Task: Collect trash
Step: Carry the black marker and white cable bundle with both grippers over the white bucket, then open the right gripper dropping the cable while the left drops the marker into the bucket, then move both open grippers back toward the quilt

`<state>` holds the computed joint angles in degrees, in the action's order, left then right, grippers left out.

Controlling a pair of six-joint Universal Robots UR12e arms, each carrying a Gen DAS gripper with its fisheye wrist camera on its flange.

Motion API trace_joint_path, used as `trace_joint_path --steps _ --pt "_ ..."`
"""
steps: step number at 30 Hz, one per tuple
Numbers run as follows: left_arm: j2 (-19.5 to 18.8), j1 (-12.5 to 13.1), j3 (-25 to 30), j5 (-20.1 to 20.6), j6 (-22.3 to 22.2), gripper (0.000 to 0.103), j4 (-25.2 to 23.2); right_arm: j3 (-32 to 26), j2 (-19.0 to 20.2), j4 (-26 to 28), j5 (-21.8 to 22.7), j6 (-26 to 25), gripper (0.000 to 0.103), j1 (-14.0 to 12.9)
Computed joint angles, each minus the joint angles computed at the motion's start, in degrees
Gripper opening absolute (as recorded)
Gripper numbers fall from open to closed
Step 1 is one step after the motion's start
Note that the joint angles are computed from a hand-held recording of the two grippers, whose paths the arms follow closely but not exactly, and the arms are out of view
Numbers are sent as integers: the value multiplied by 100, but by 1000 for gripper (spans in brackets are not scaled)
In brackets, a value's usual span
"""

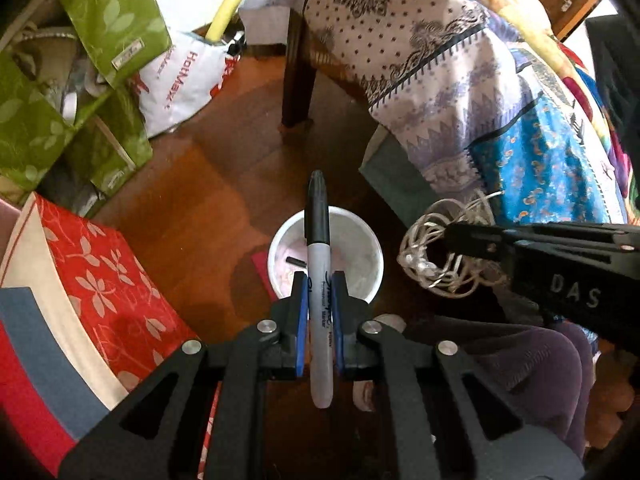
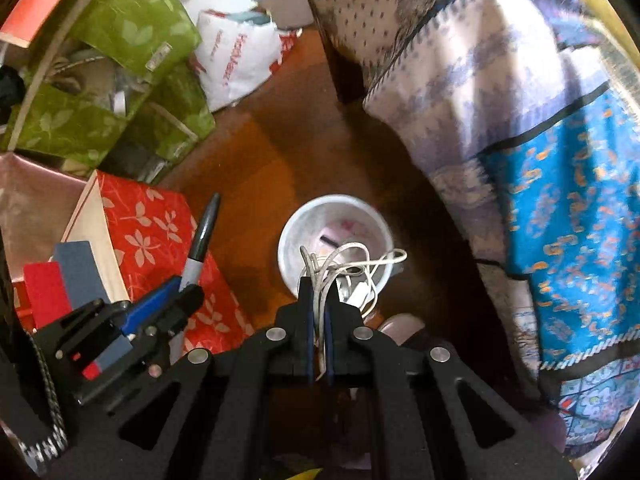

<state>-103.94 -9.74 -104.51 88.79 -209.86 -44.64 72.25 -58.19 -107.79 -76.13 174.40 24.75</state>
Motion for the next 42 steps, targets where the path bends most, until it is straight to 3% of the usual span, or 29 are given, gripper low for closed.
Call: trace_joint_path --steps 3,5,7,9,17,19,22,30,42 --pt "-58 24 48 -68 -17 10 -37 -181 122 327 -13 -20 7 17" --pt "-94 28 86 -106 14 10 -61 -273 179 510 1 -79 16 21" --pt "-131 18 127 -102 75 10 -82 -261 166 502 38 -96 35 2" --pt "-160 5 168 -88 128 10 -107 -220 132 415 104 -101 39 -25" --pt "-257 49 292 -308 121 11 -144 -64 -52 143 52 -182 39 -99" --pt "-286 58 343 -311 35 23 -235 5 -116 25 8 -170 39 -117" --pt "-276 50 359 -281 -37 25 -245 109 -211 -111 27 -132 39 -168" --pt "-67 -148 410 138 199 25 -154 460 -555 -598 102 -137 39 -306" --pt "16 -551 905 587 559 25 458 1260 -1386 -2337 -105 -52 39 -682"
